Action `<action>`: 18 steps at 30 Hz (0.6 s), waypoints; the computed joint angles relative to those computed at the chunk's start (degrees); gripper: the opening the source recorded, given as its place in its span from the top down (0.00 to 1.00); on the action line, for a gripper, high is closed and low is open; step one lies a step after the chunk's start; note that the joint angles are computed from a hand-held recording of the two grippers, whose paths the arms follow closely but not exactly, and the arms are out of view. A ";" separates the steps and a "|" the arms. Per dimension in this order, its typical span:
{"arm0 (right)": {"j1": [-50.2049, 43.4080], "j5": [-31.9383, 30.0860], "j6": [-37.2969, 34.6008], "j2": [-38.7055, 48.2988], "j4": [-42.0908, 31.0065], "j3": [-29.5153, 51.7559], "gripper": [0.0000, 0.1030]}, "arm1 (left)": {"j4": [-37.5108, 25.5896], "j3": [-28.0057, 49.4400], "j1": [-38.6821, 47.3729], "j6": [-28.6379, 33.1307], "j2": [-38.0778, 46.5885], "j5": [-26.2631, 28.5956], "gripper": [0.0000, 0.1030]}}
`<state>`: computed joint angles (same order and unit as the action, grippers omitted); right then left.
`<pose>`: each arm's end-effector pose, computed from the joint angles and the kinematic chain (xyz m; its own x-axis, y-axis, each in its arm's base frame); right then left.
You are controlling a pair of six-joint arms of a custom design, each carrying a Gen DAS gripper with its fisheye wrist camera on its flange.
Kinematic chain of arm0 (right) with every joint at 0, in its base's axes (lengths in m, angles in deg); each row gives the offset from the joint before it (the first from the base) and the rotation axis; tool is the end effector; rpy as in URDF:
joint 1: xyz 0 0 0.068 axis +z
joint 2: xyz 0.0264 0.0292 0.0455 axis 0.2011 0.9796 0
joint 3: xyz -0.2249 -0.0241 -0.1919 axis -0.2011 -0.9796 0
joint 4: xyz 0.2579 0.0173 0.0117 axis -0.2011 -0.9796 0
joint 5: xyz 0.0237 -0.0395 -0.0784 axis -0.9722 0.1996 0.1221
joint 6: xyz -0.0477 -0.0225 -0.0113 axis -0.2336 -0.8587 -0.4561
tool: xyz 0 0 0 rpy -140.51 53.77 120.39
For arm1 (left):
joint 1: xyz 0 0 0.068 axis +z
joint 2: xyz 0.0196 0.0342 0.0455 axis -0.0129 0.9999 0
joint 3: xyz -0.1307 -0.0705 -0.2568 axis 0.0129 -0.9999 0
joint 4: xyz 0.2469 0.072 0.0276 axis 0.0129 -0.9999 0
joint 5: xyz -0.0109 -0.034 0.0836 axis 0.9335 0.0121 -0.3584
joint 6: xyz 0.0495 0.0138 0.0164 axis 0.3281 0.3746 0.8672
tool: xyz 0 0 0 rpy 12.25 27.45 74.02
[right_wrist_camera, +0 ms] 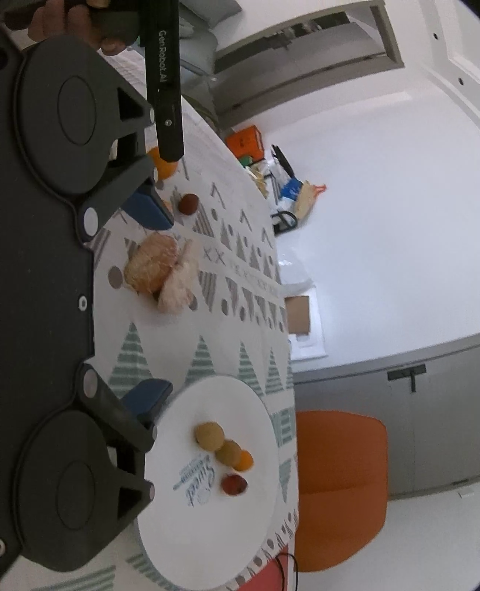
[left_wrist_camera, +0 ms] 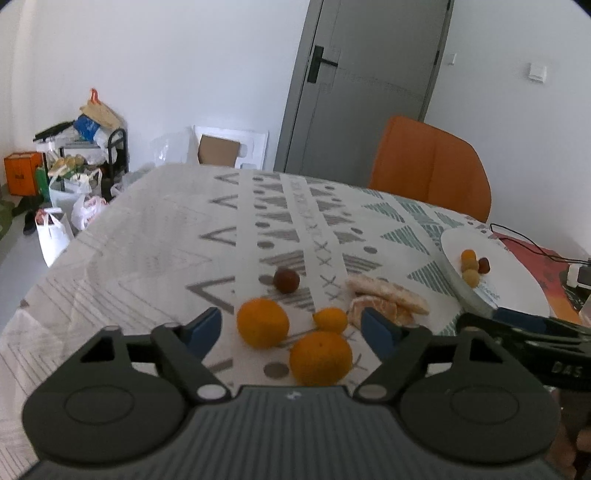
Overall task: Organize fruits
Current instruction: 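Grasp the large orange with the left tool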
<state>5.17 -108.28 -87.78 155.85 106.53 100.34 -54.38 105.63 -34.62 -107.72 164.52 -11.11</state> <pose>0.3581 -0.0148 0.1069 -0.5842 -0.1148 -0.8034 -0.5848 0.7460 0.3186 0.2636 -0.1536 0.1257 -0.5306 -0.3145 -0.7871 -0.2750 0.9423 -0.1911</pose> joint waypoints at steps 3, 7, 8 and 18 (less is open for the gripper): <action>0.89 -0.10 -1.63 0.48 -1.28 0.36 0.30 | 0.42 -0.24 -0.13 -1.41 0.75 1.49 0.29; 2.24 0.38 -3.93 1.08 -3.35 1.28 0.43 | 1.53 -0.02 -0.39 -2.08 2.64 2.75 0.38; 2.56 0.51 -4.33 1.25 -3.97 1.56 0.47 | 1.73 -0.02 -0.20 -2.42 3.06 3.38 0.39; 5.03 2.57 -5.38 3.50 -5.53 3.91 0.51 | 5.32 -2.37 0.54 -3.65 3.00 6.56 0.61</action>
